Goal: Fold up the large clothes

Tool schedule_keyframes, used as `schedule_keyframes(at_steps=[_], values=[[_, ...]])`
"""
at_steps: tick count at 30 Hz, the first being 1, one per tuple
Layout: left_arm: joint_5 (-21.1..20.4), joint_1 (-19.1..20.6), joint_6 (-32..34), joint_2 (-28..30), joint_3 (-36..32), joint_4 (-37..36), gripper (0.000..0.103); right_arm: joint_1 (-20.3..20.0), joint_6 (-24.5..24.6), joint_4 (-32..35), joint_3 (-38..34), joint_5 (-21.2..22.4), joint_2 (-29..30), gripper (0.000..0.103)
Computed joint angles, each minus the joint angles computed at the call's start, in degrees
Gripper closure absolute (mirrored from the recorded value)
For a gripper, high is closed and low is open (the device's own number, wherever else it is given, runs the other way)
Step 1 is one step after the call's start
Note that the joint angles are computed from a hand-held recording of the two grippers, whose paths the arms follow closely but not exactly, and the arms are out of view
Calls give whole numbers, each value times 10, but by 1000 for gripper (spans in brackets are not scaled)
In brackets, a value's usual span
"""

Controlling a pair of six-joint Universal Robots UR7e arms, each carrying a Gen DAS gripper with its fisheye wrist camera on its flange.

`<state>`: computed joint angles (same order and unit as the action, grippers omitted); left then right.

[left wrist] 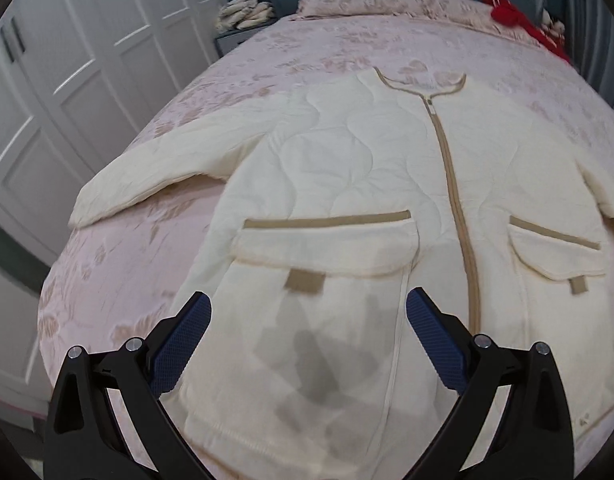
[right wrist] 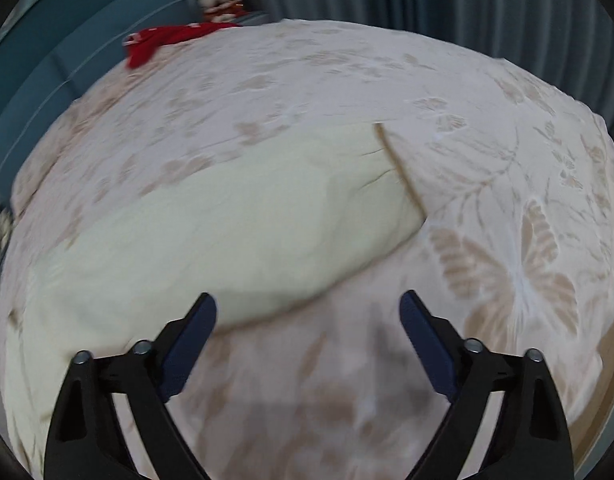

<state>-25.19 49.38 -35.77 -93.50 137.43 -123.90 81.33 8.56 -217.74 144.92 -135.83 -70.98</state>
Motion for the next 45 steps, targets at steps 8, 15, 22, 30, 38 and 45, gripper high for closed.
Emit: schedule_keyframes(at_steps=[8, 15, 22, 30, 38, 45], values=[[19, 53, 119, 96, -34, -189, 7, -32, 3, -3, -46, 43, 7, 89], [23, 89, 188, 125, -66, -287, 7, 148, -126, 1, -169, 48, 91, 92], [9, 126, 214, 99, -85, -318, 7, 279, -175, 184, -361, 163, 265, 93], [-43, 170, 228, 73, -118, -318, 7, 324, -151, 370, -516, 210, 434, 74], [-238, 195, 205, 111, -159, -320, 6, 326, -86, 208, -347, 160, 361, 44], [-332, 220, 147, 202, -203, -302, 22, 238, 22, 125, -209, 117, 270, 42]])
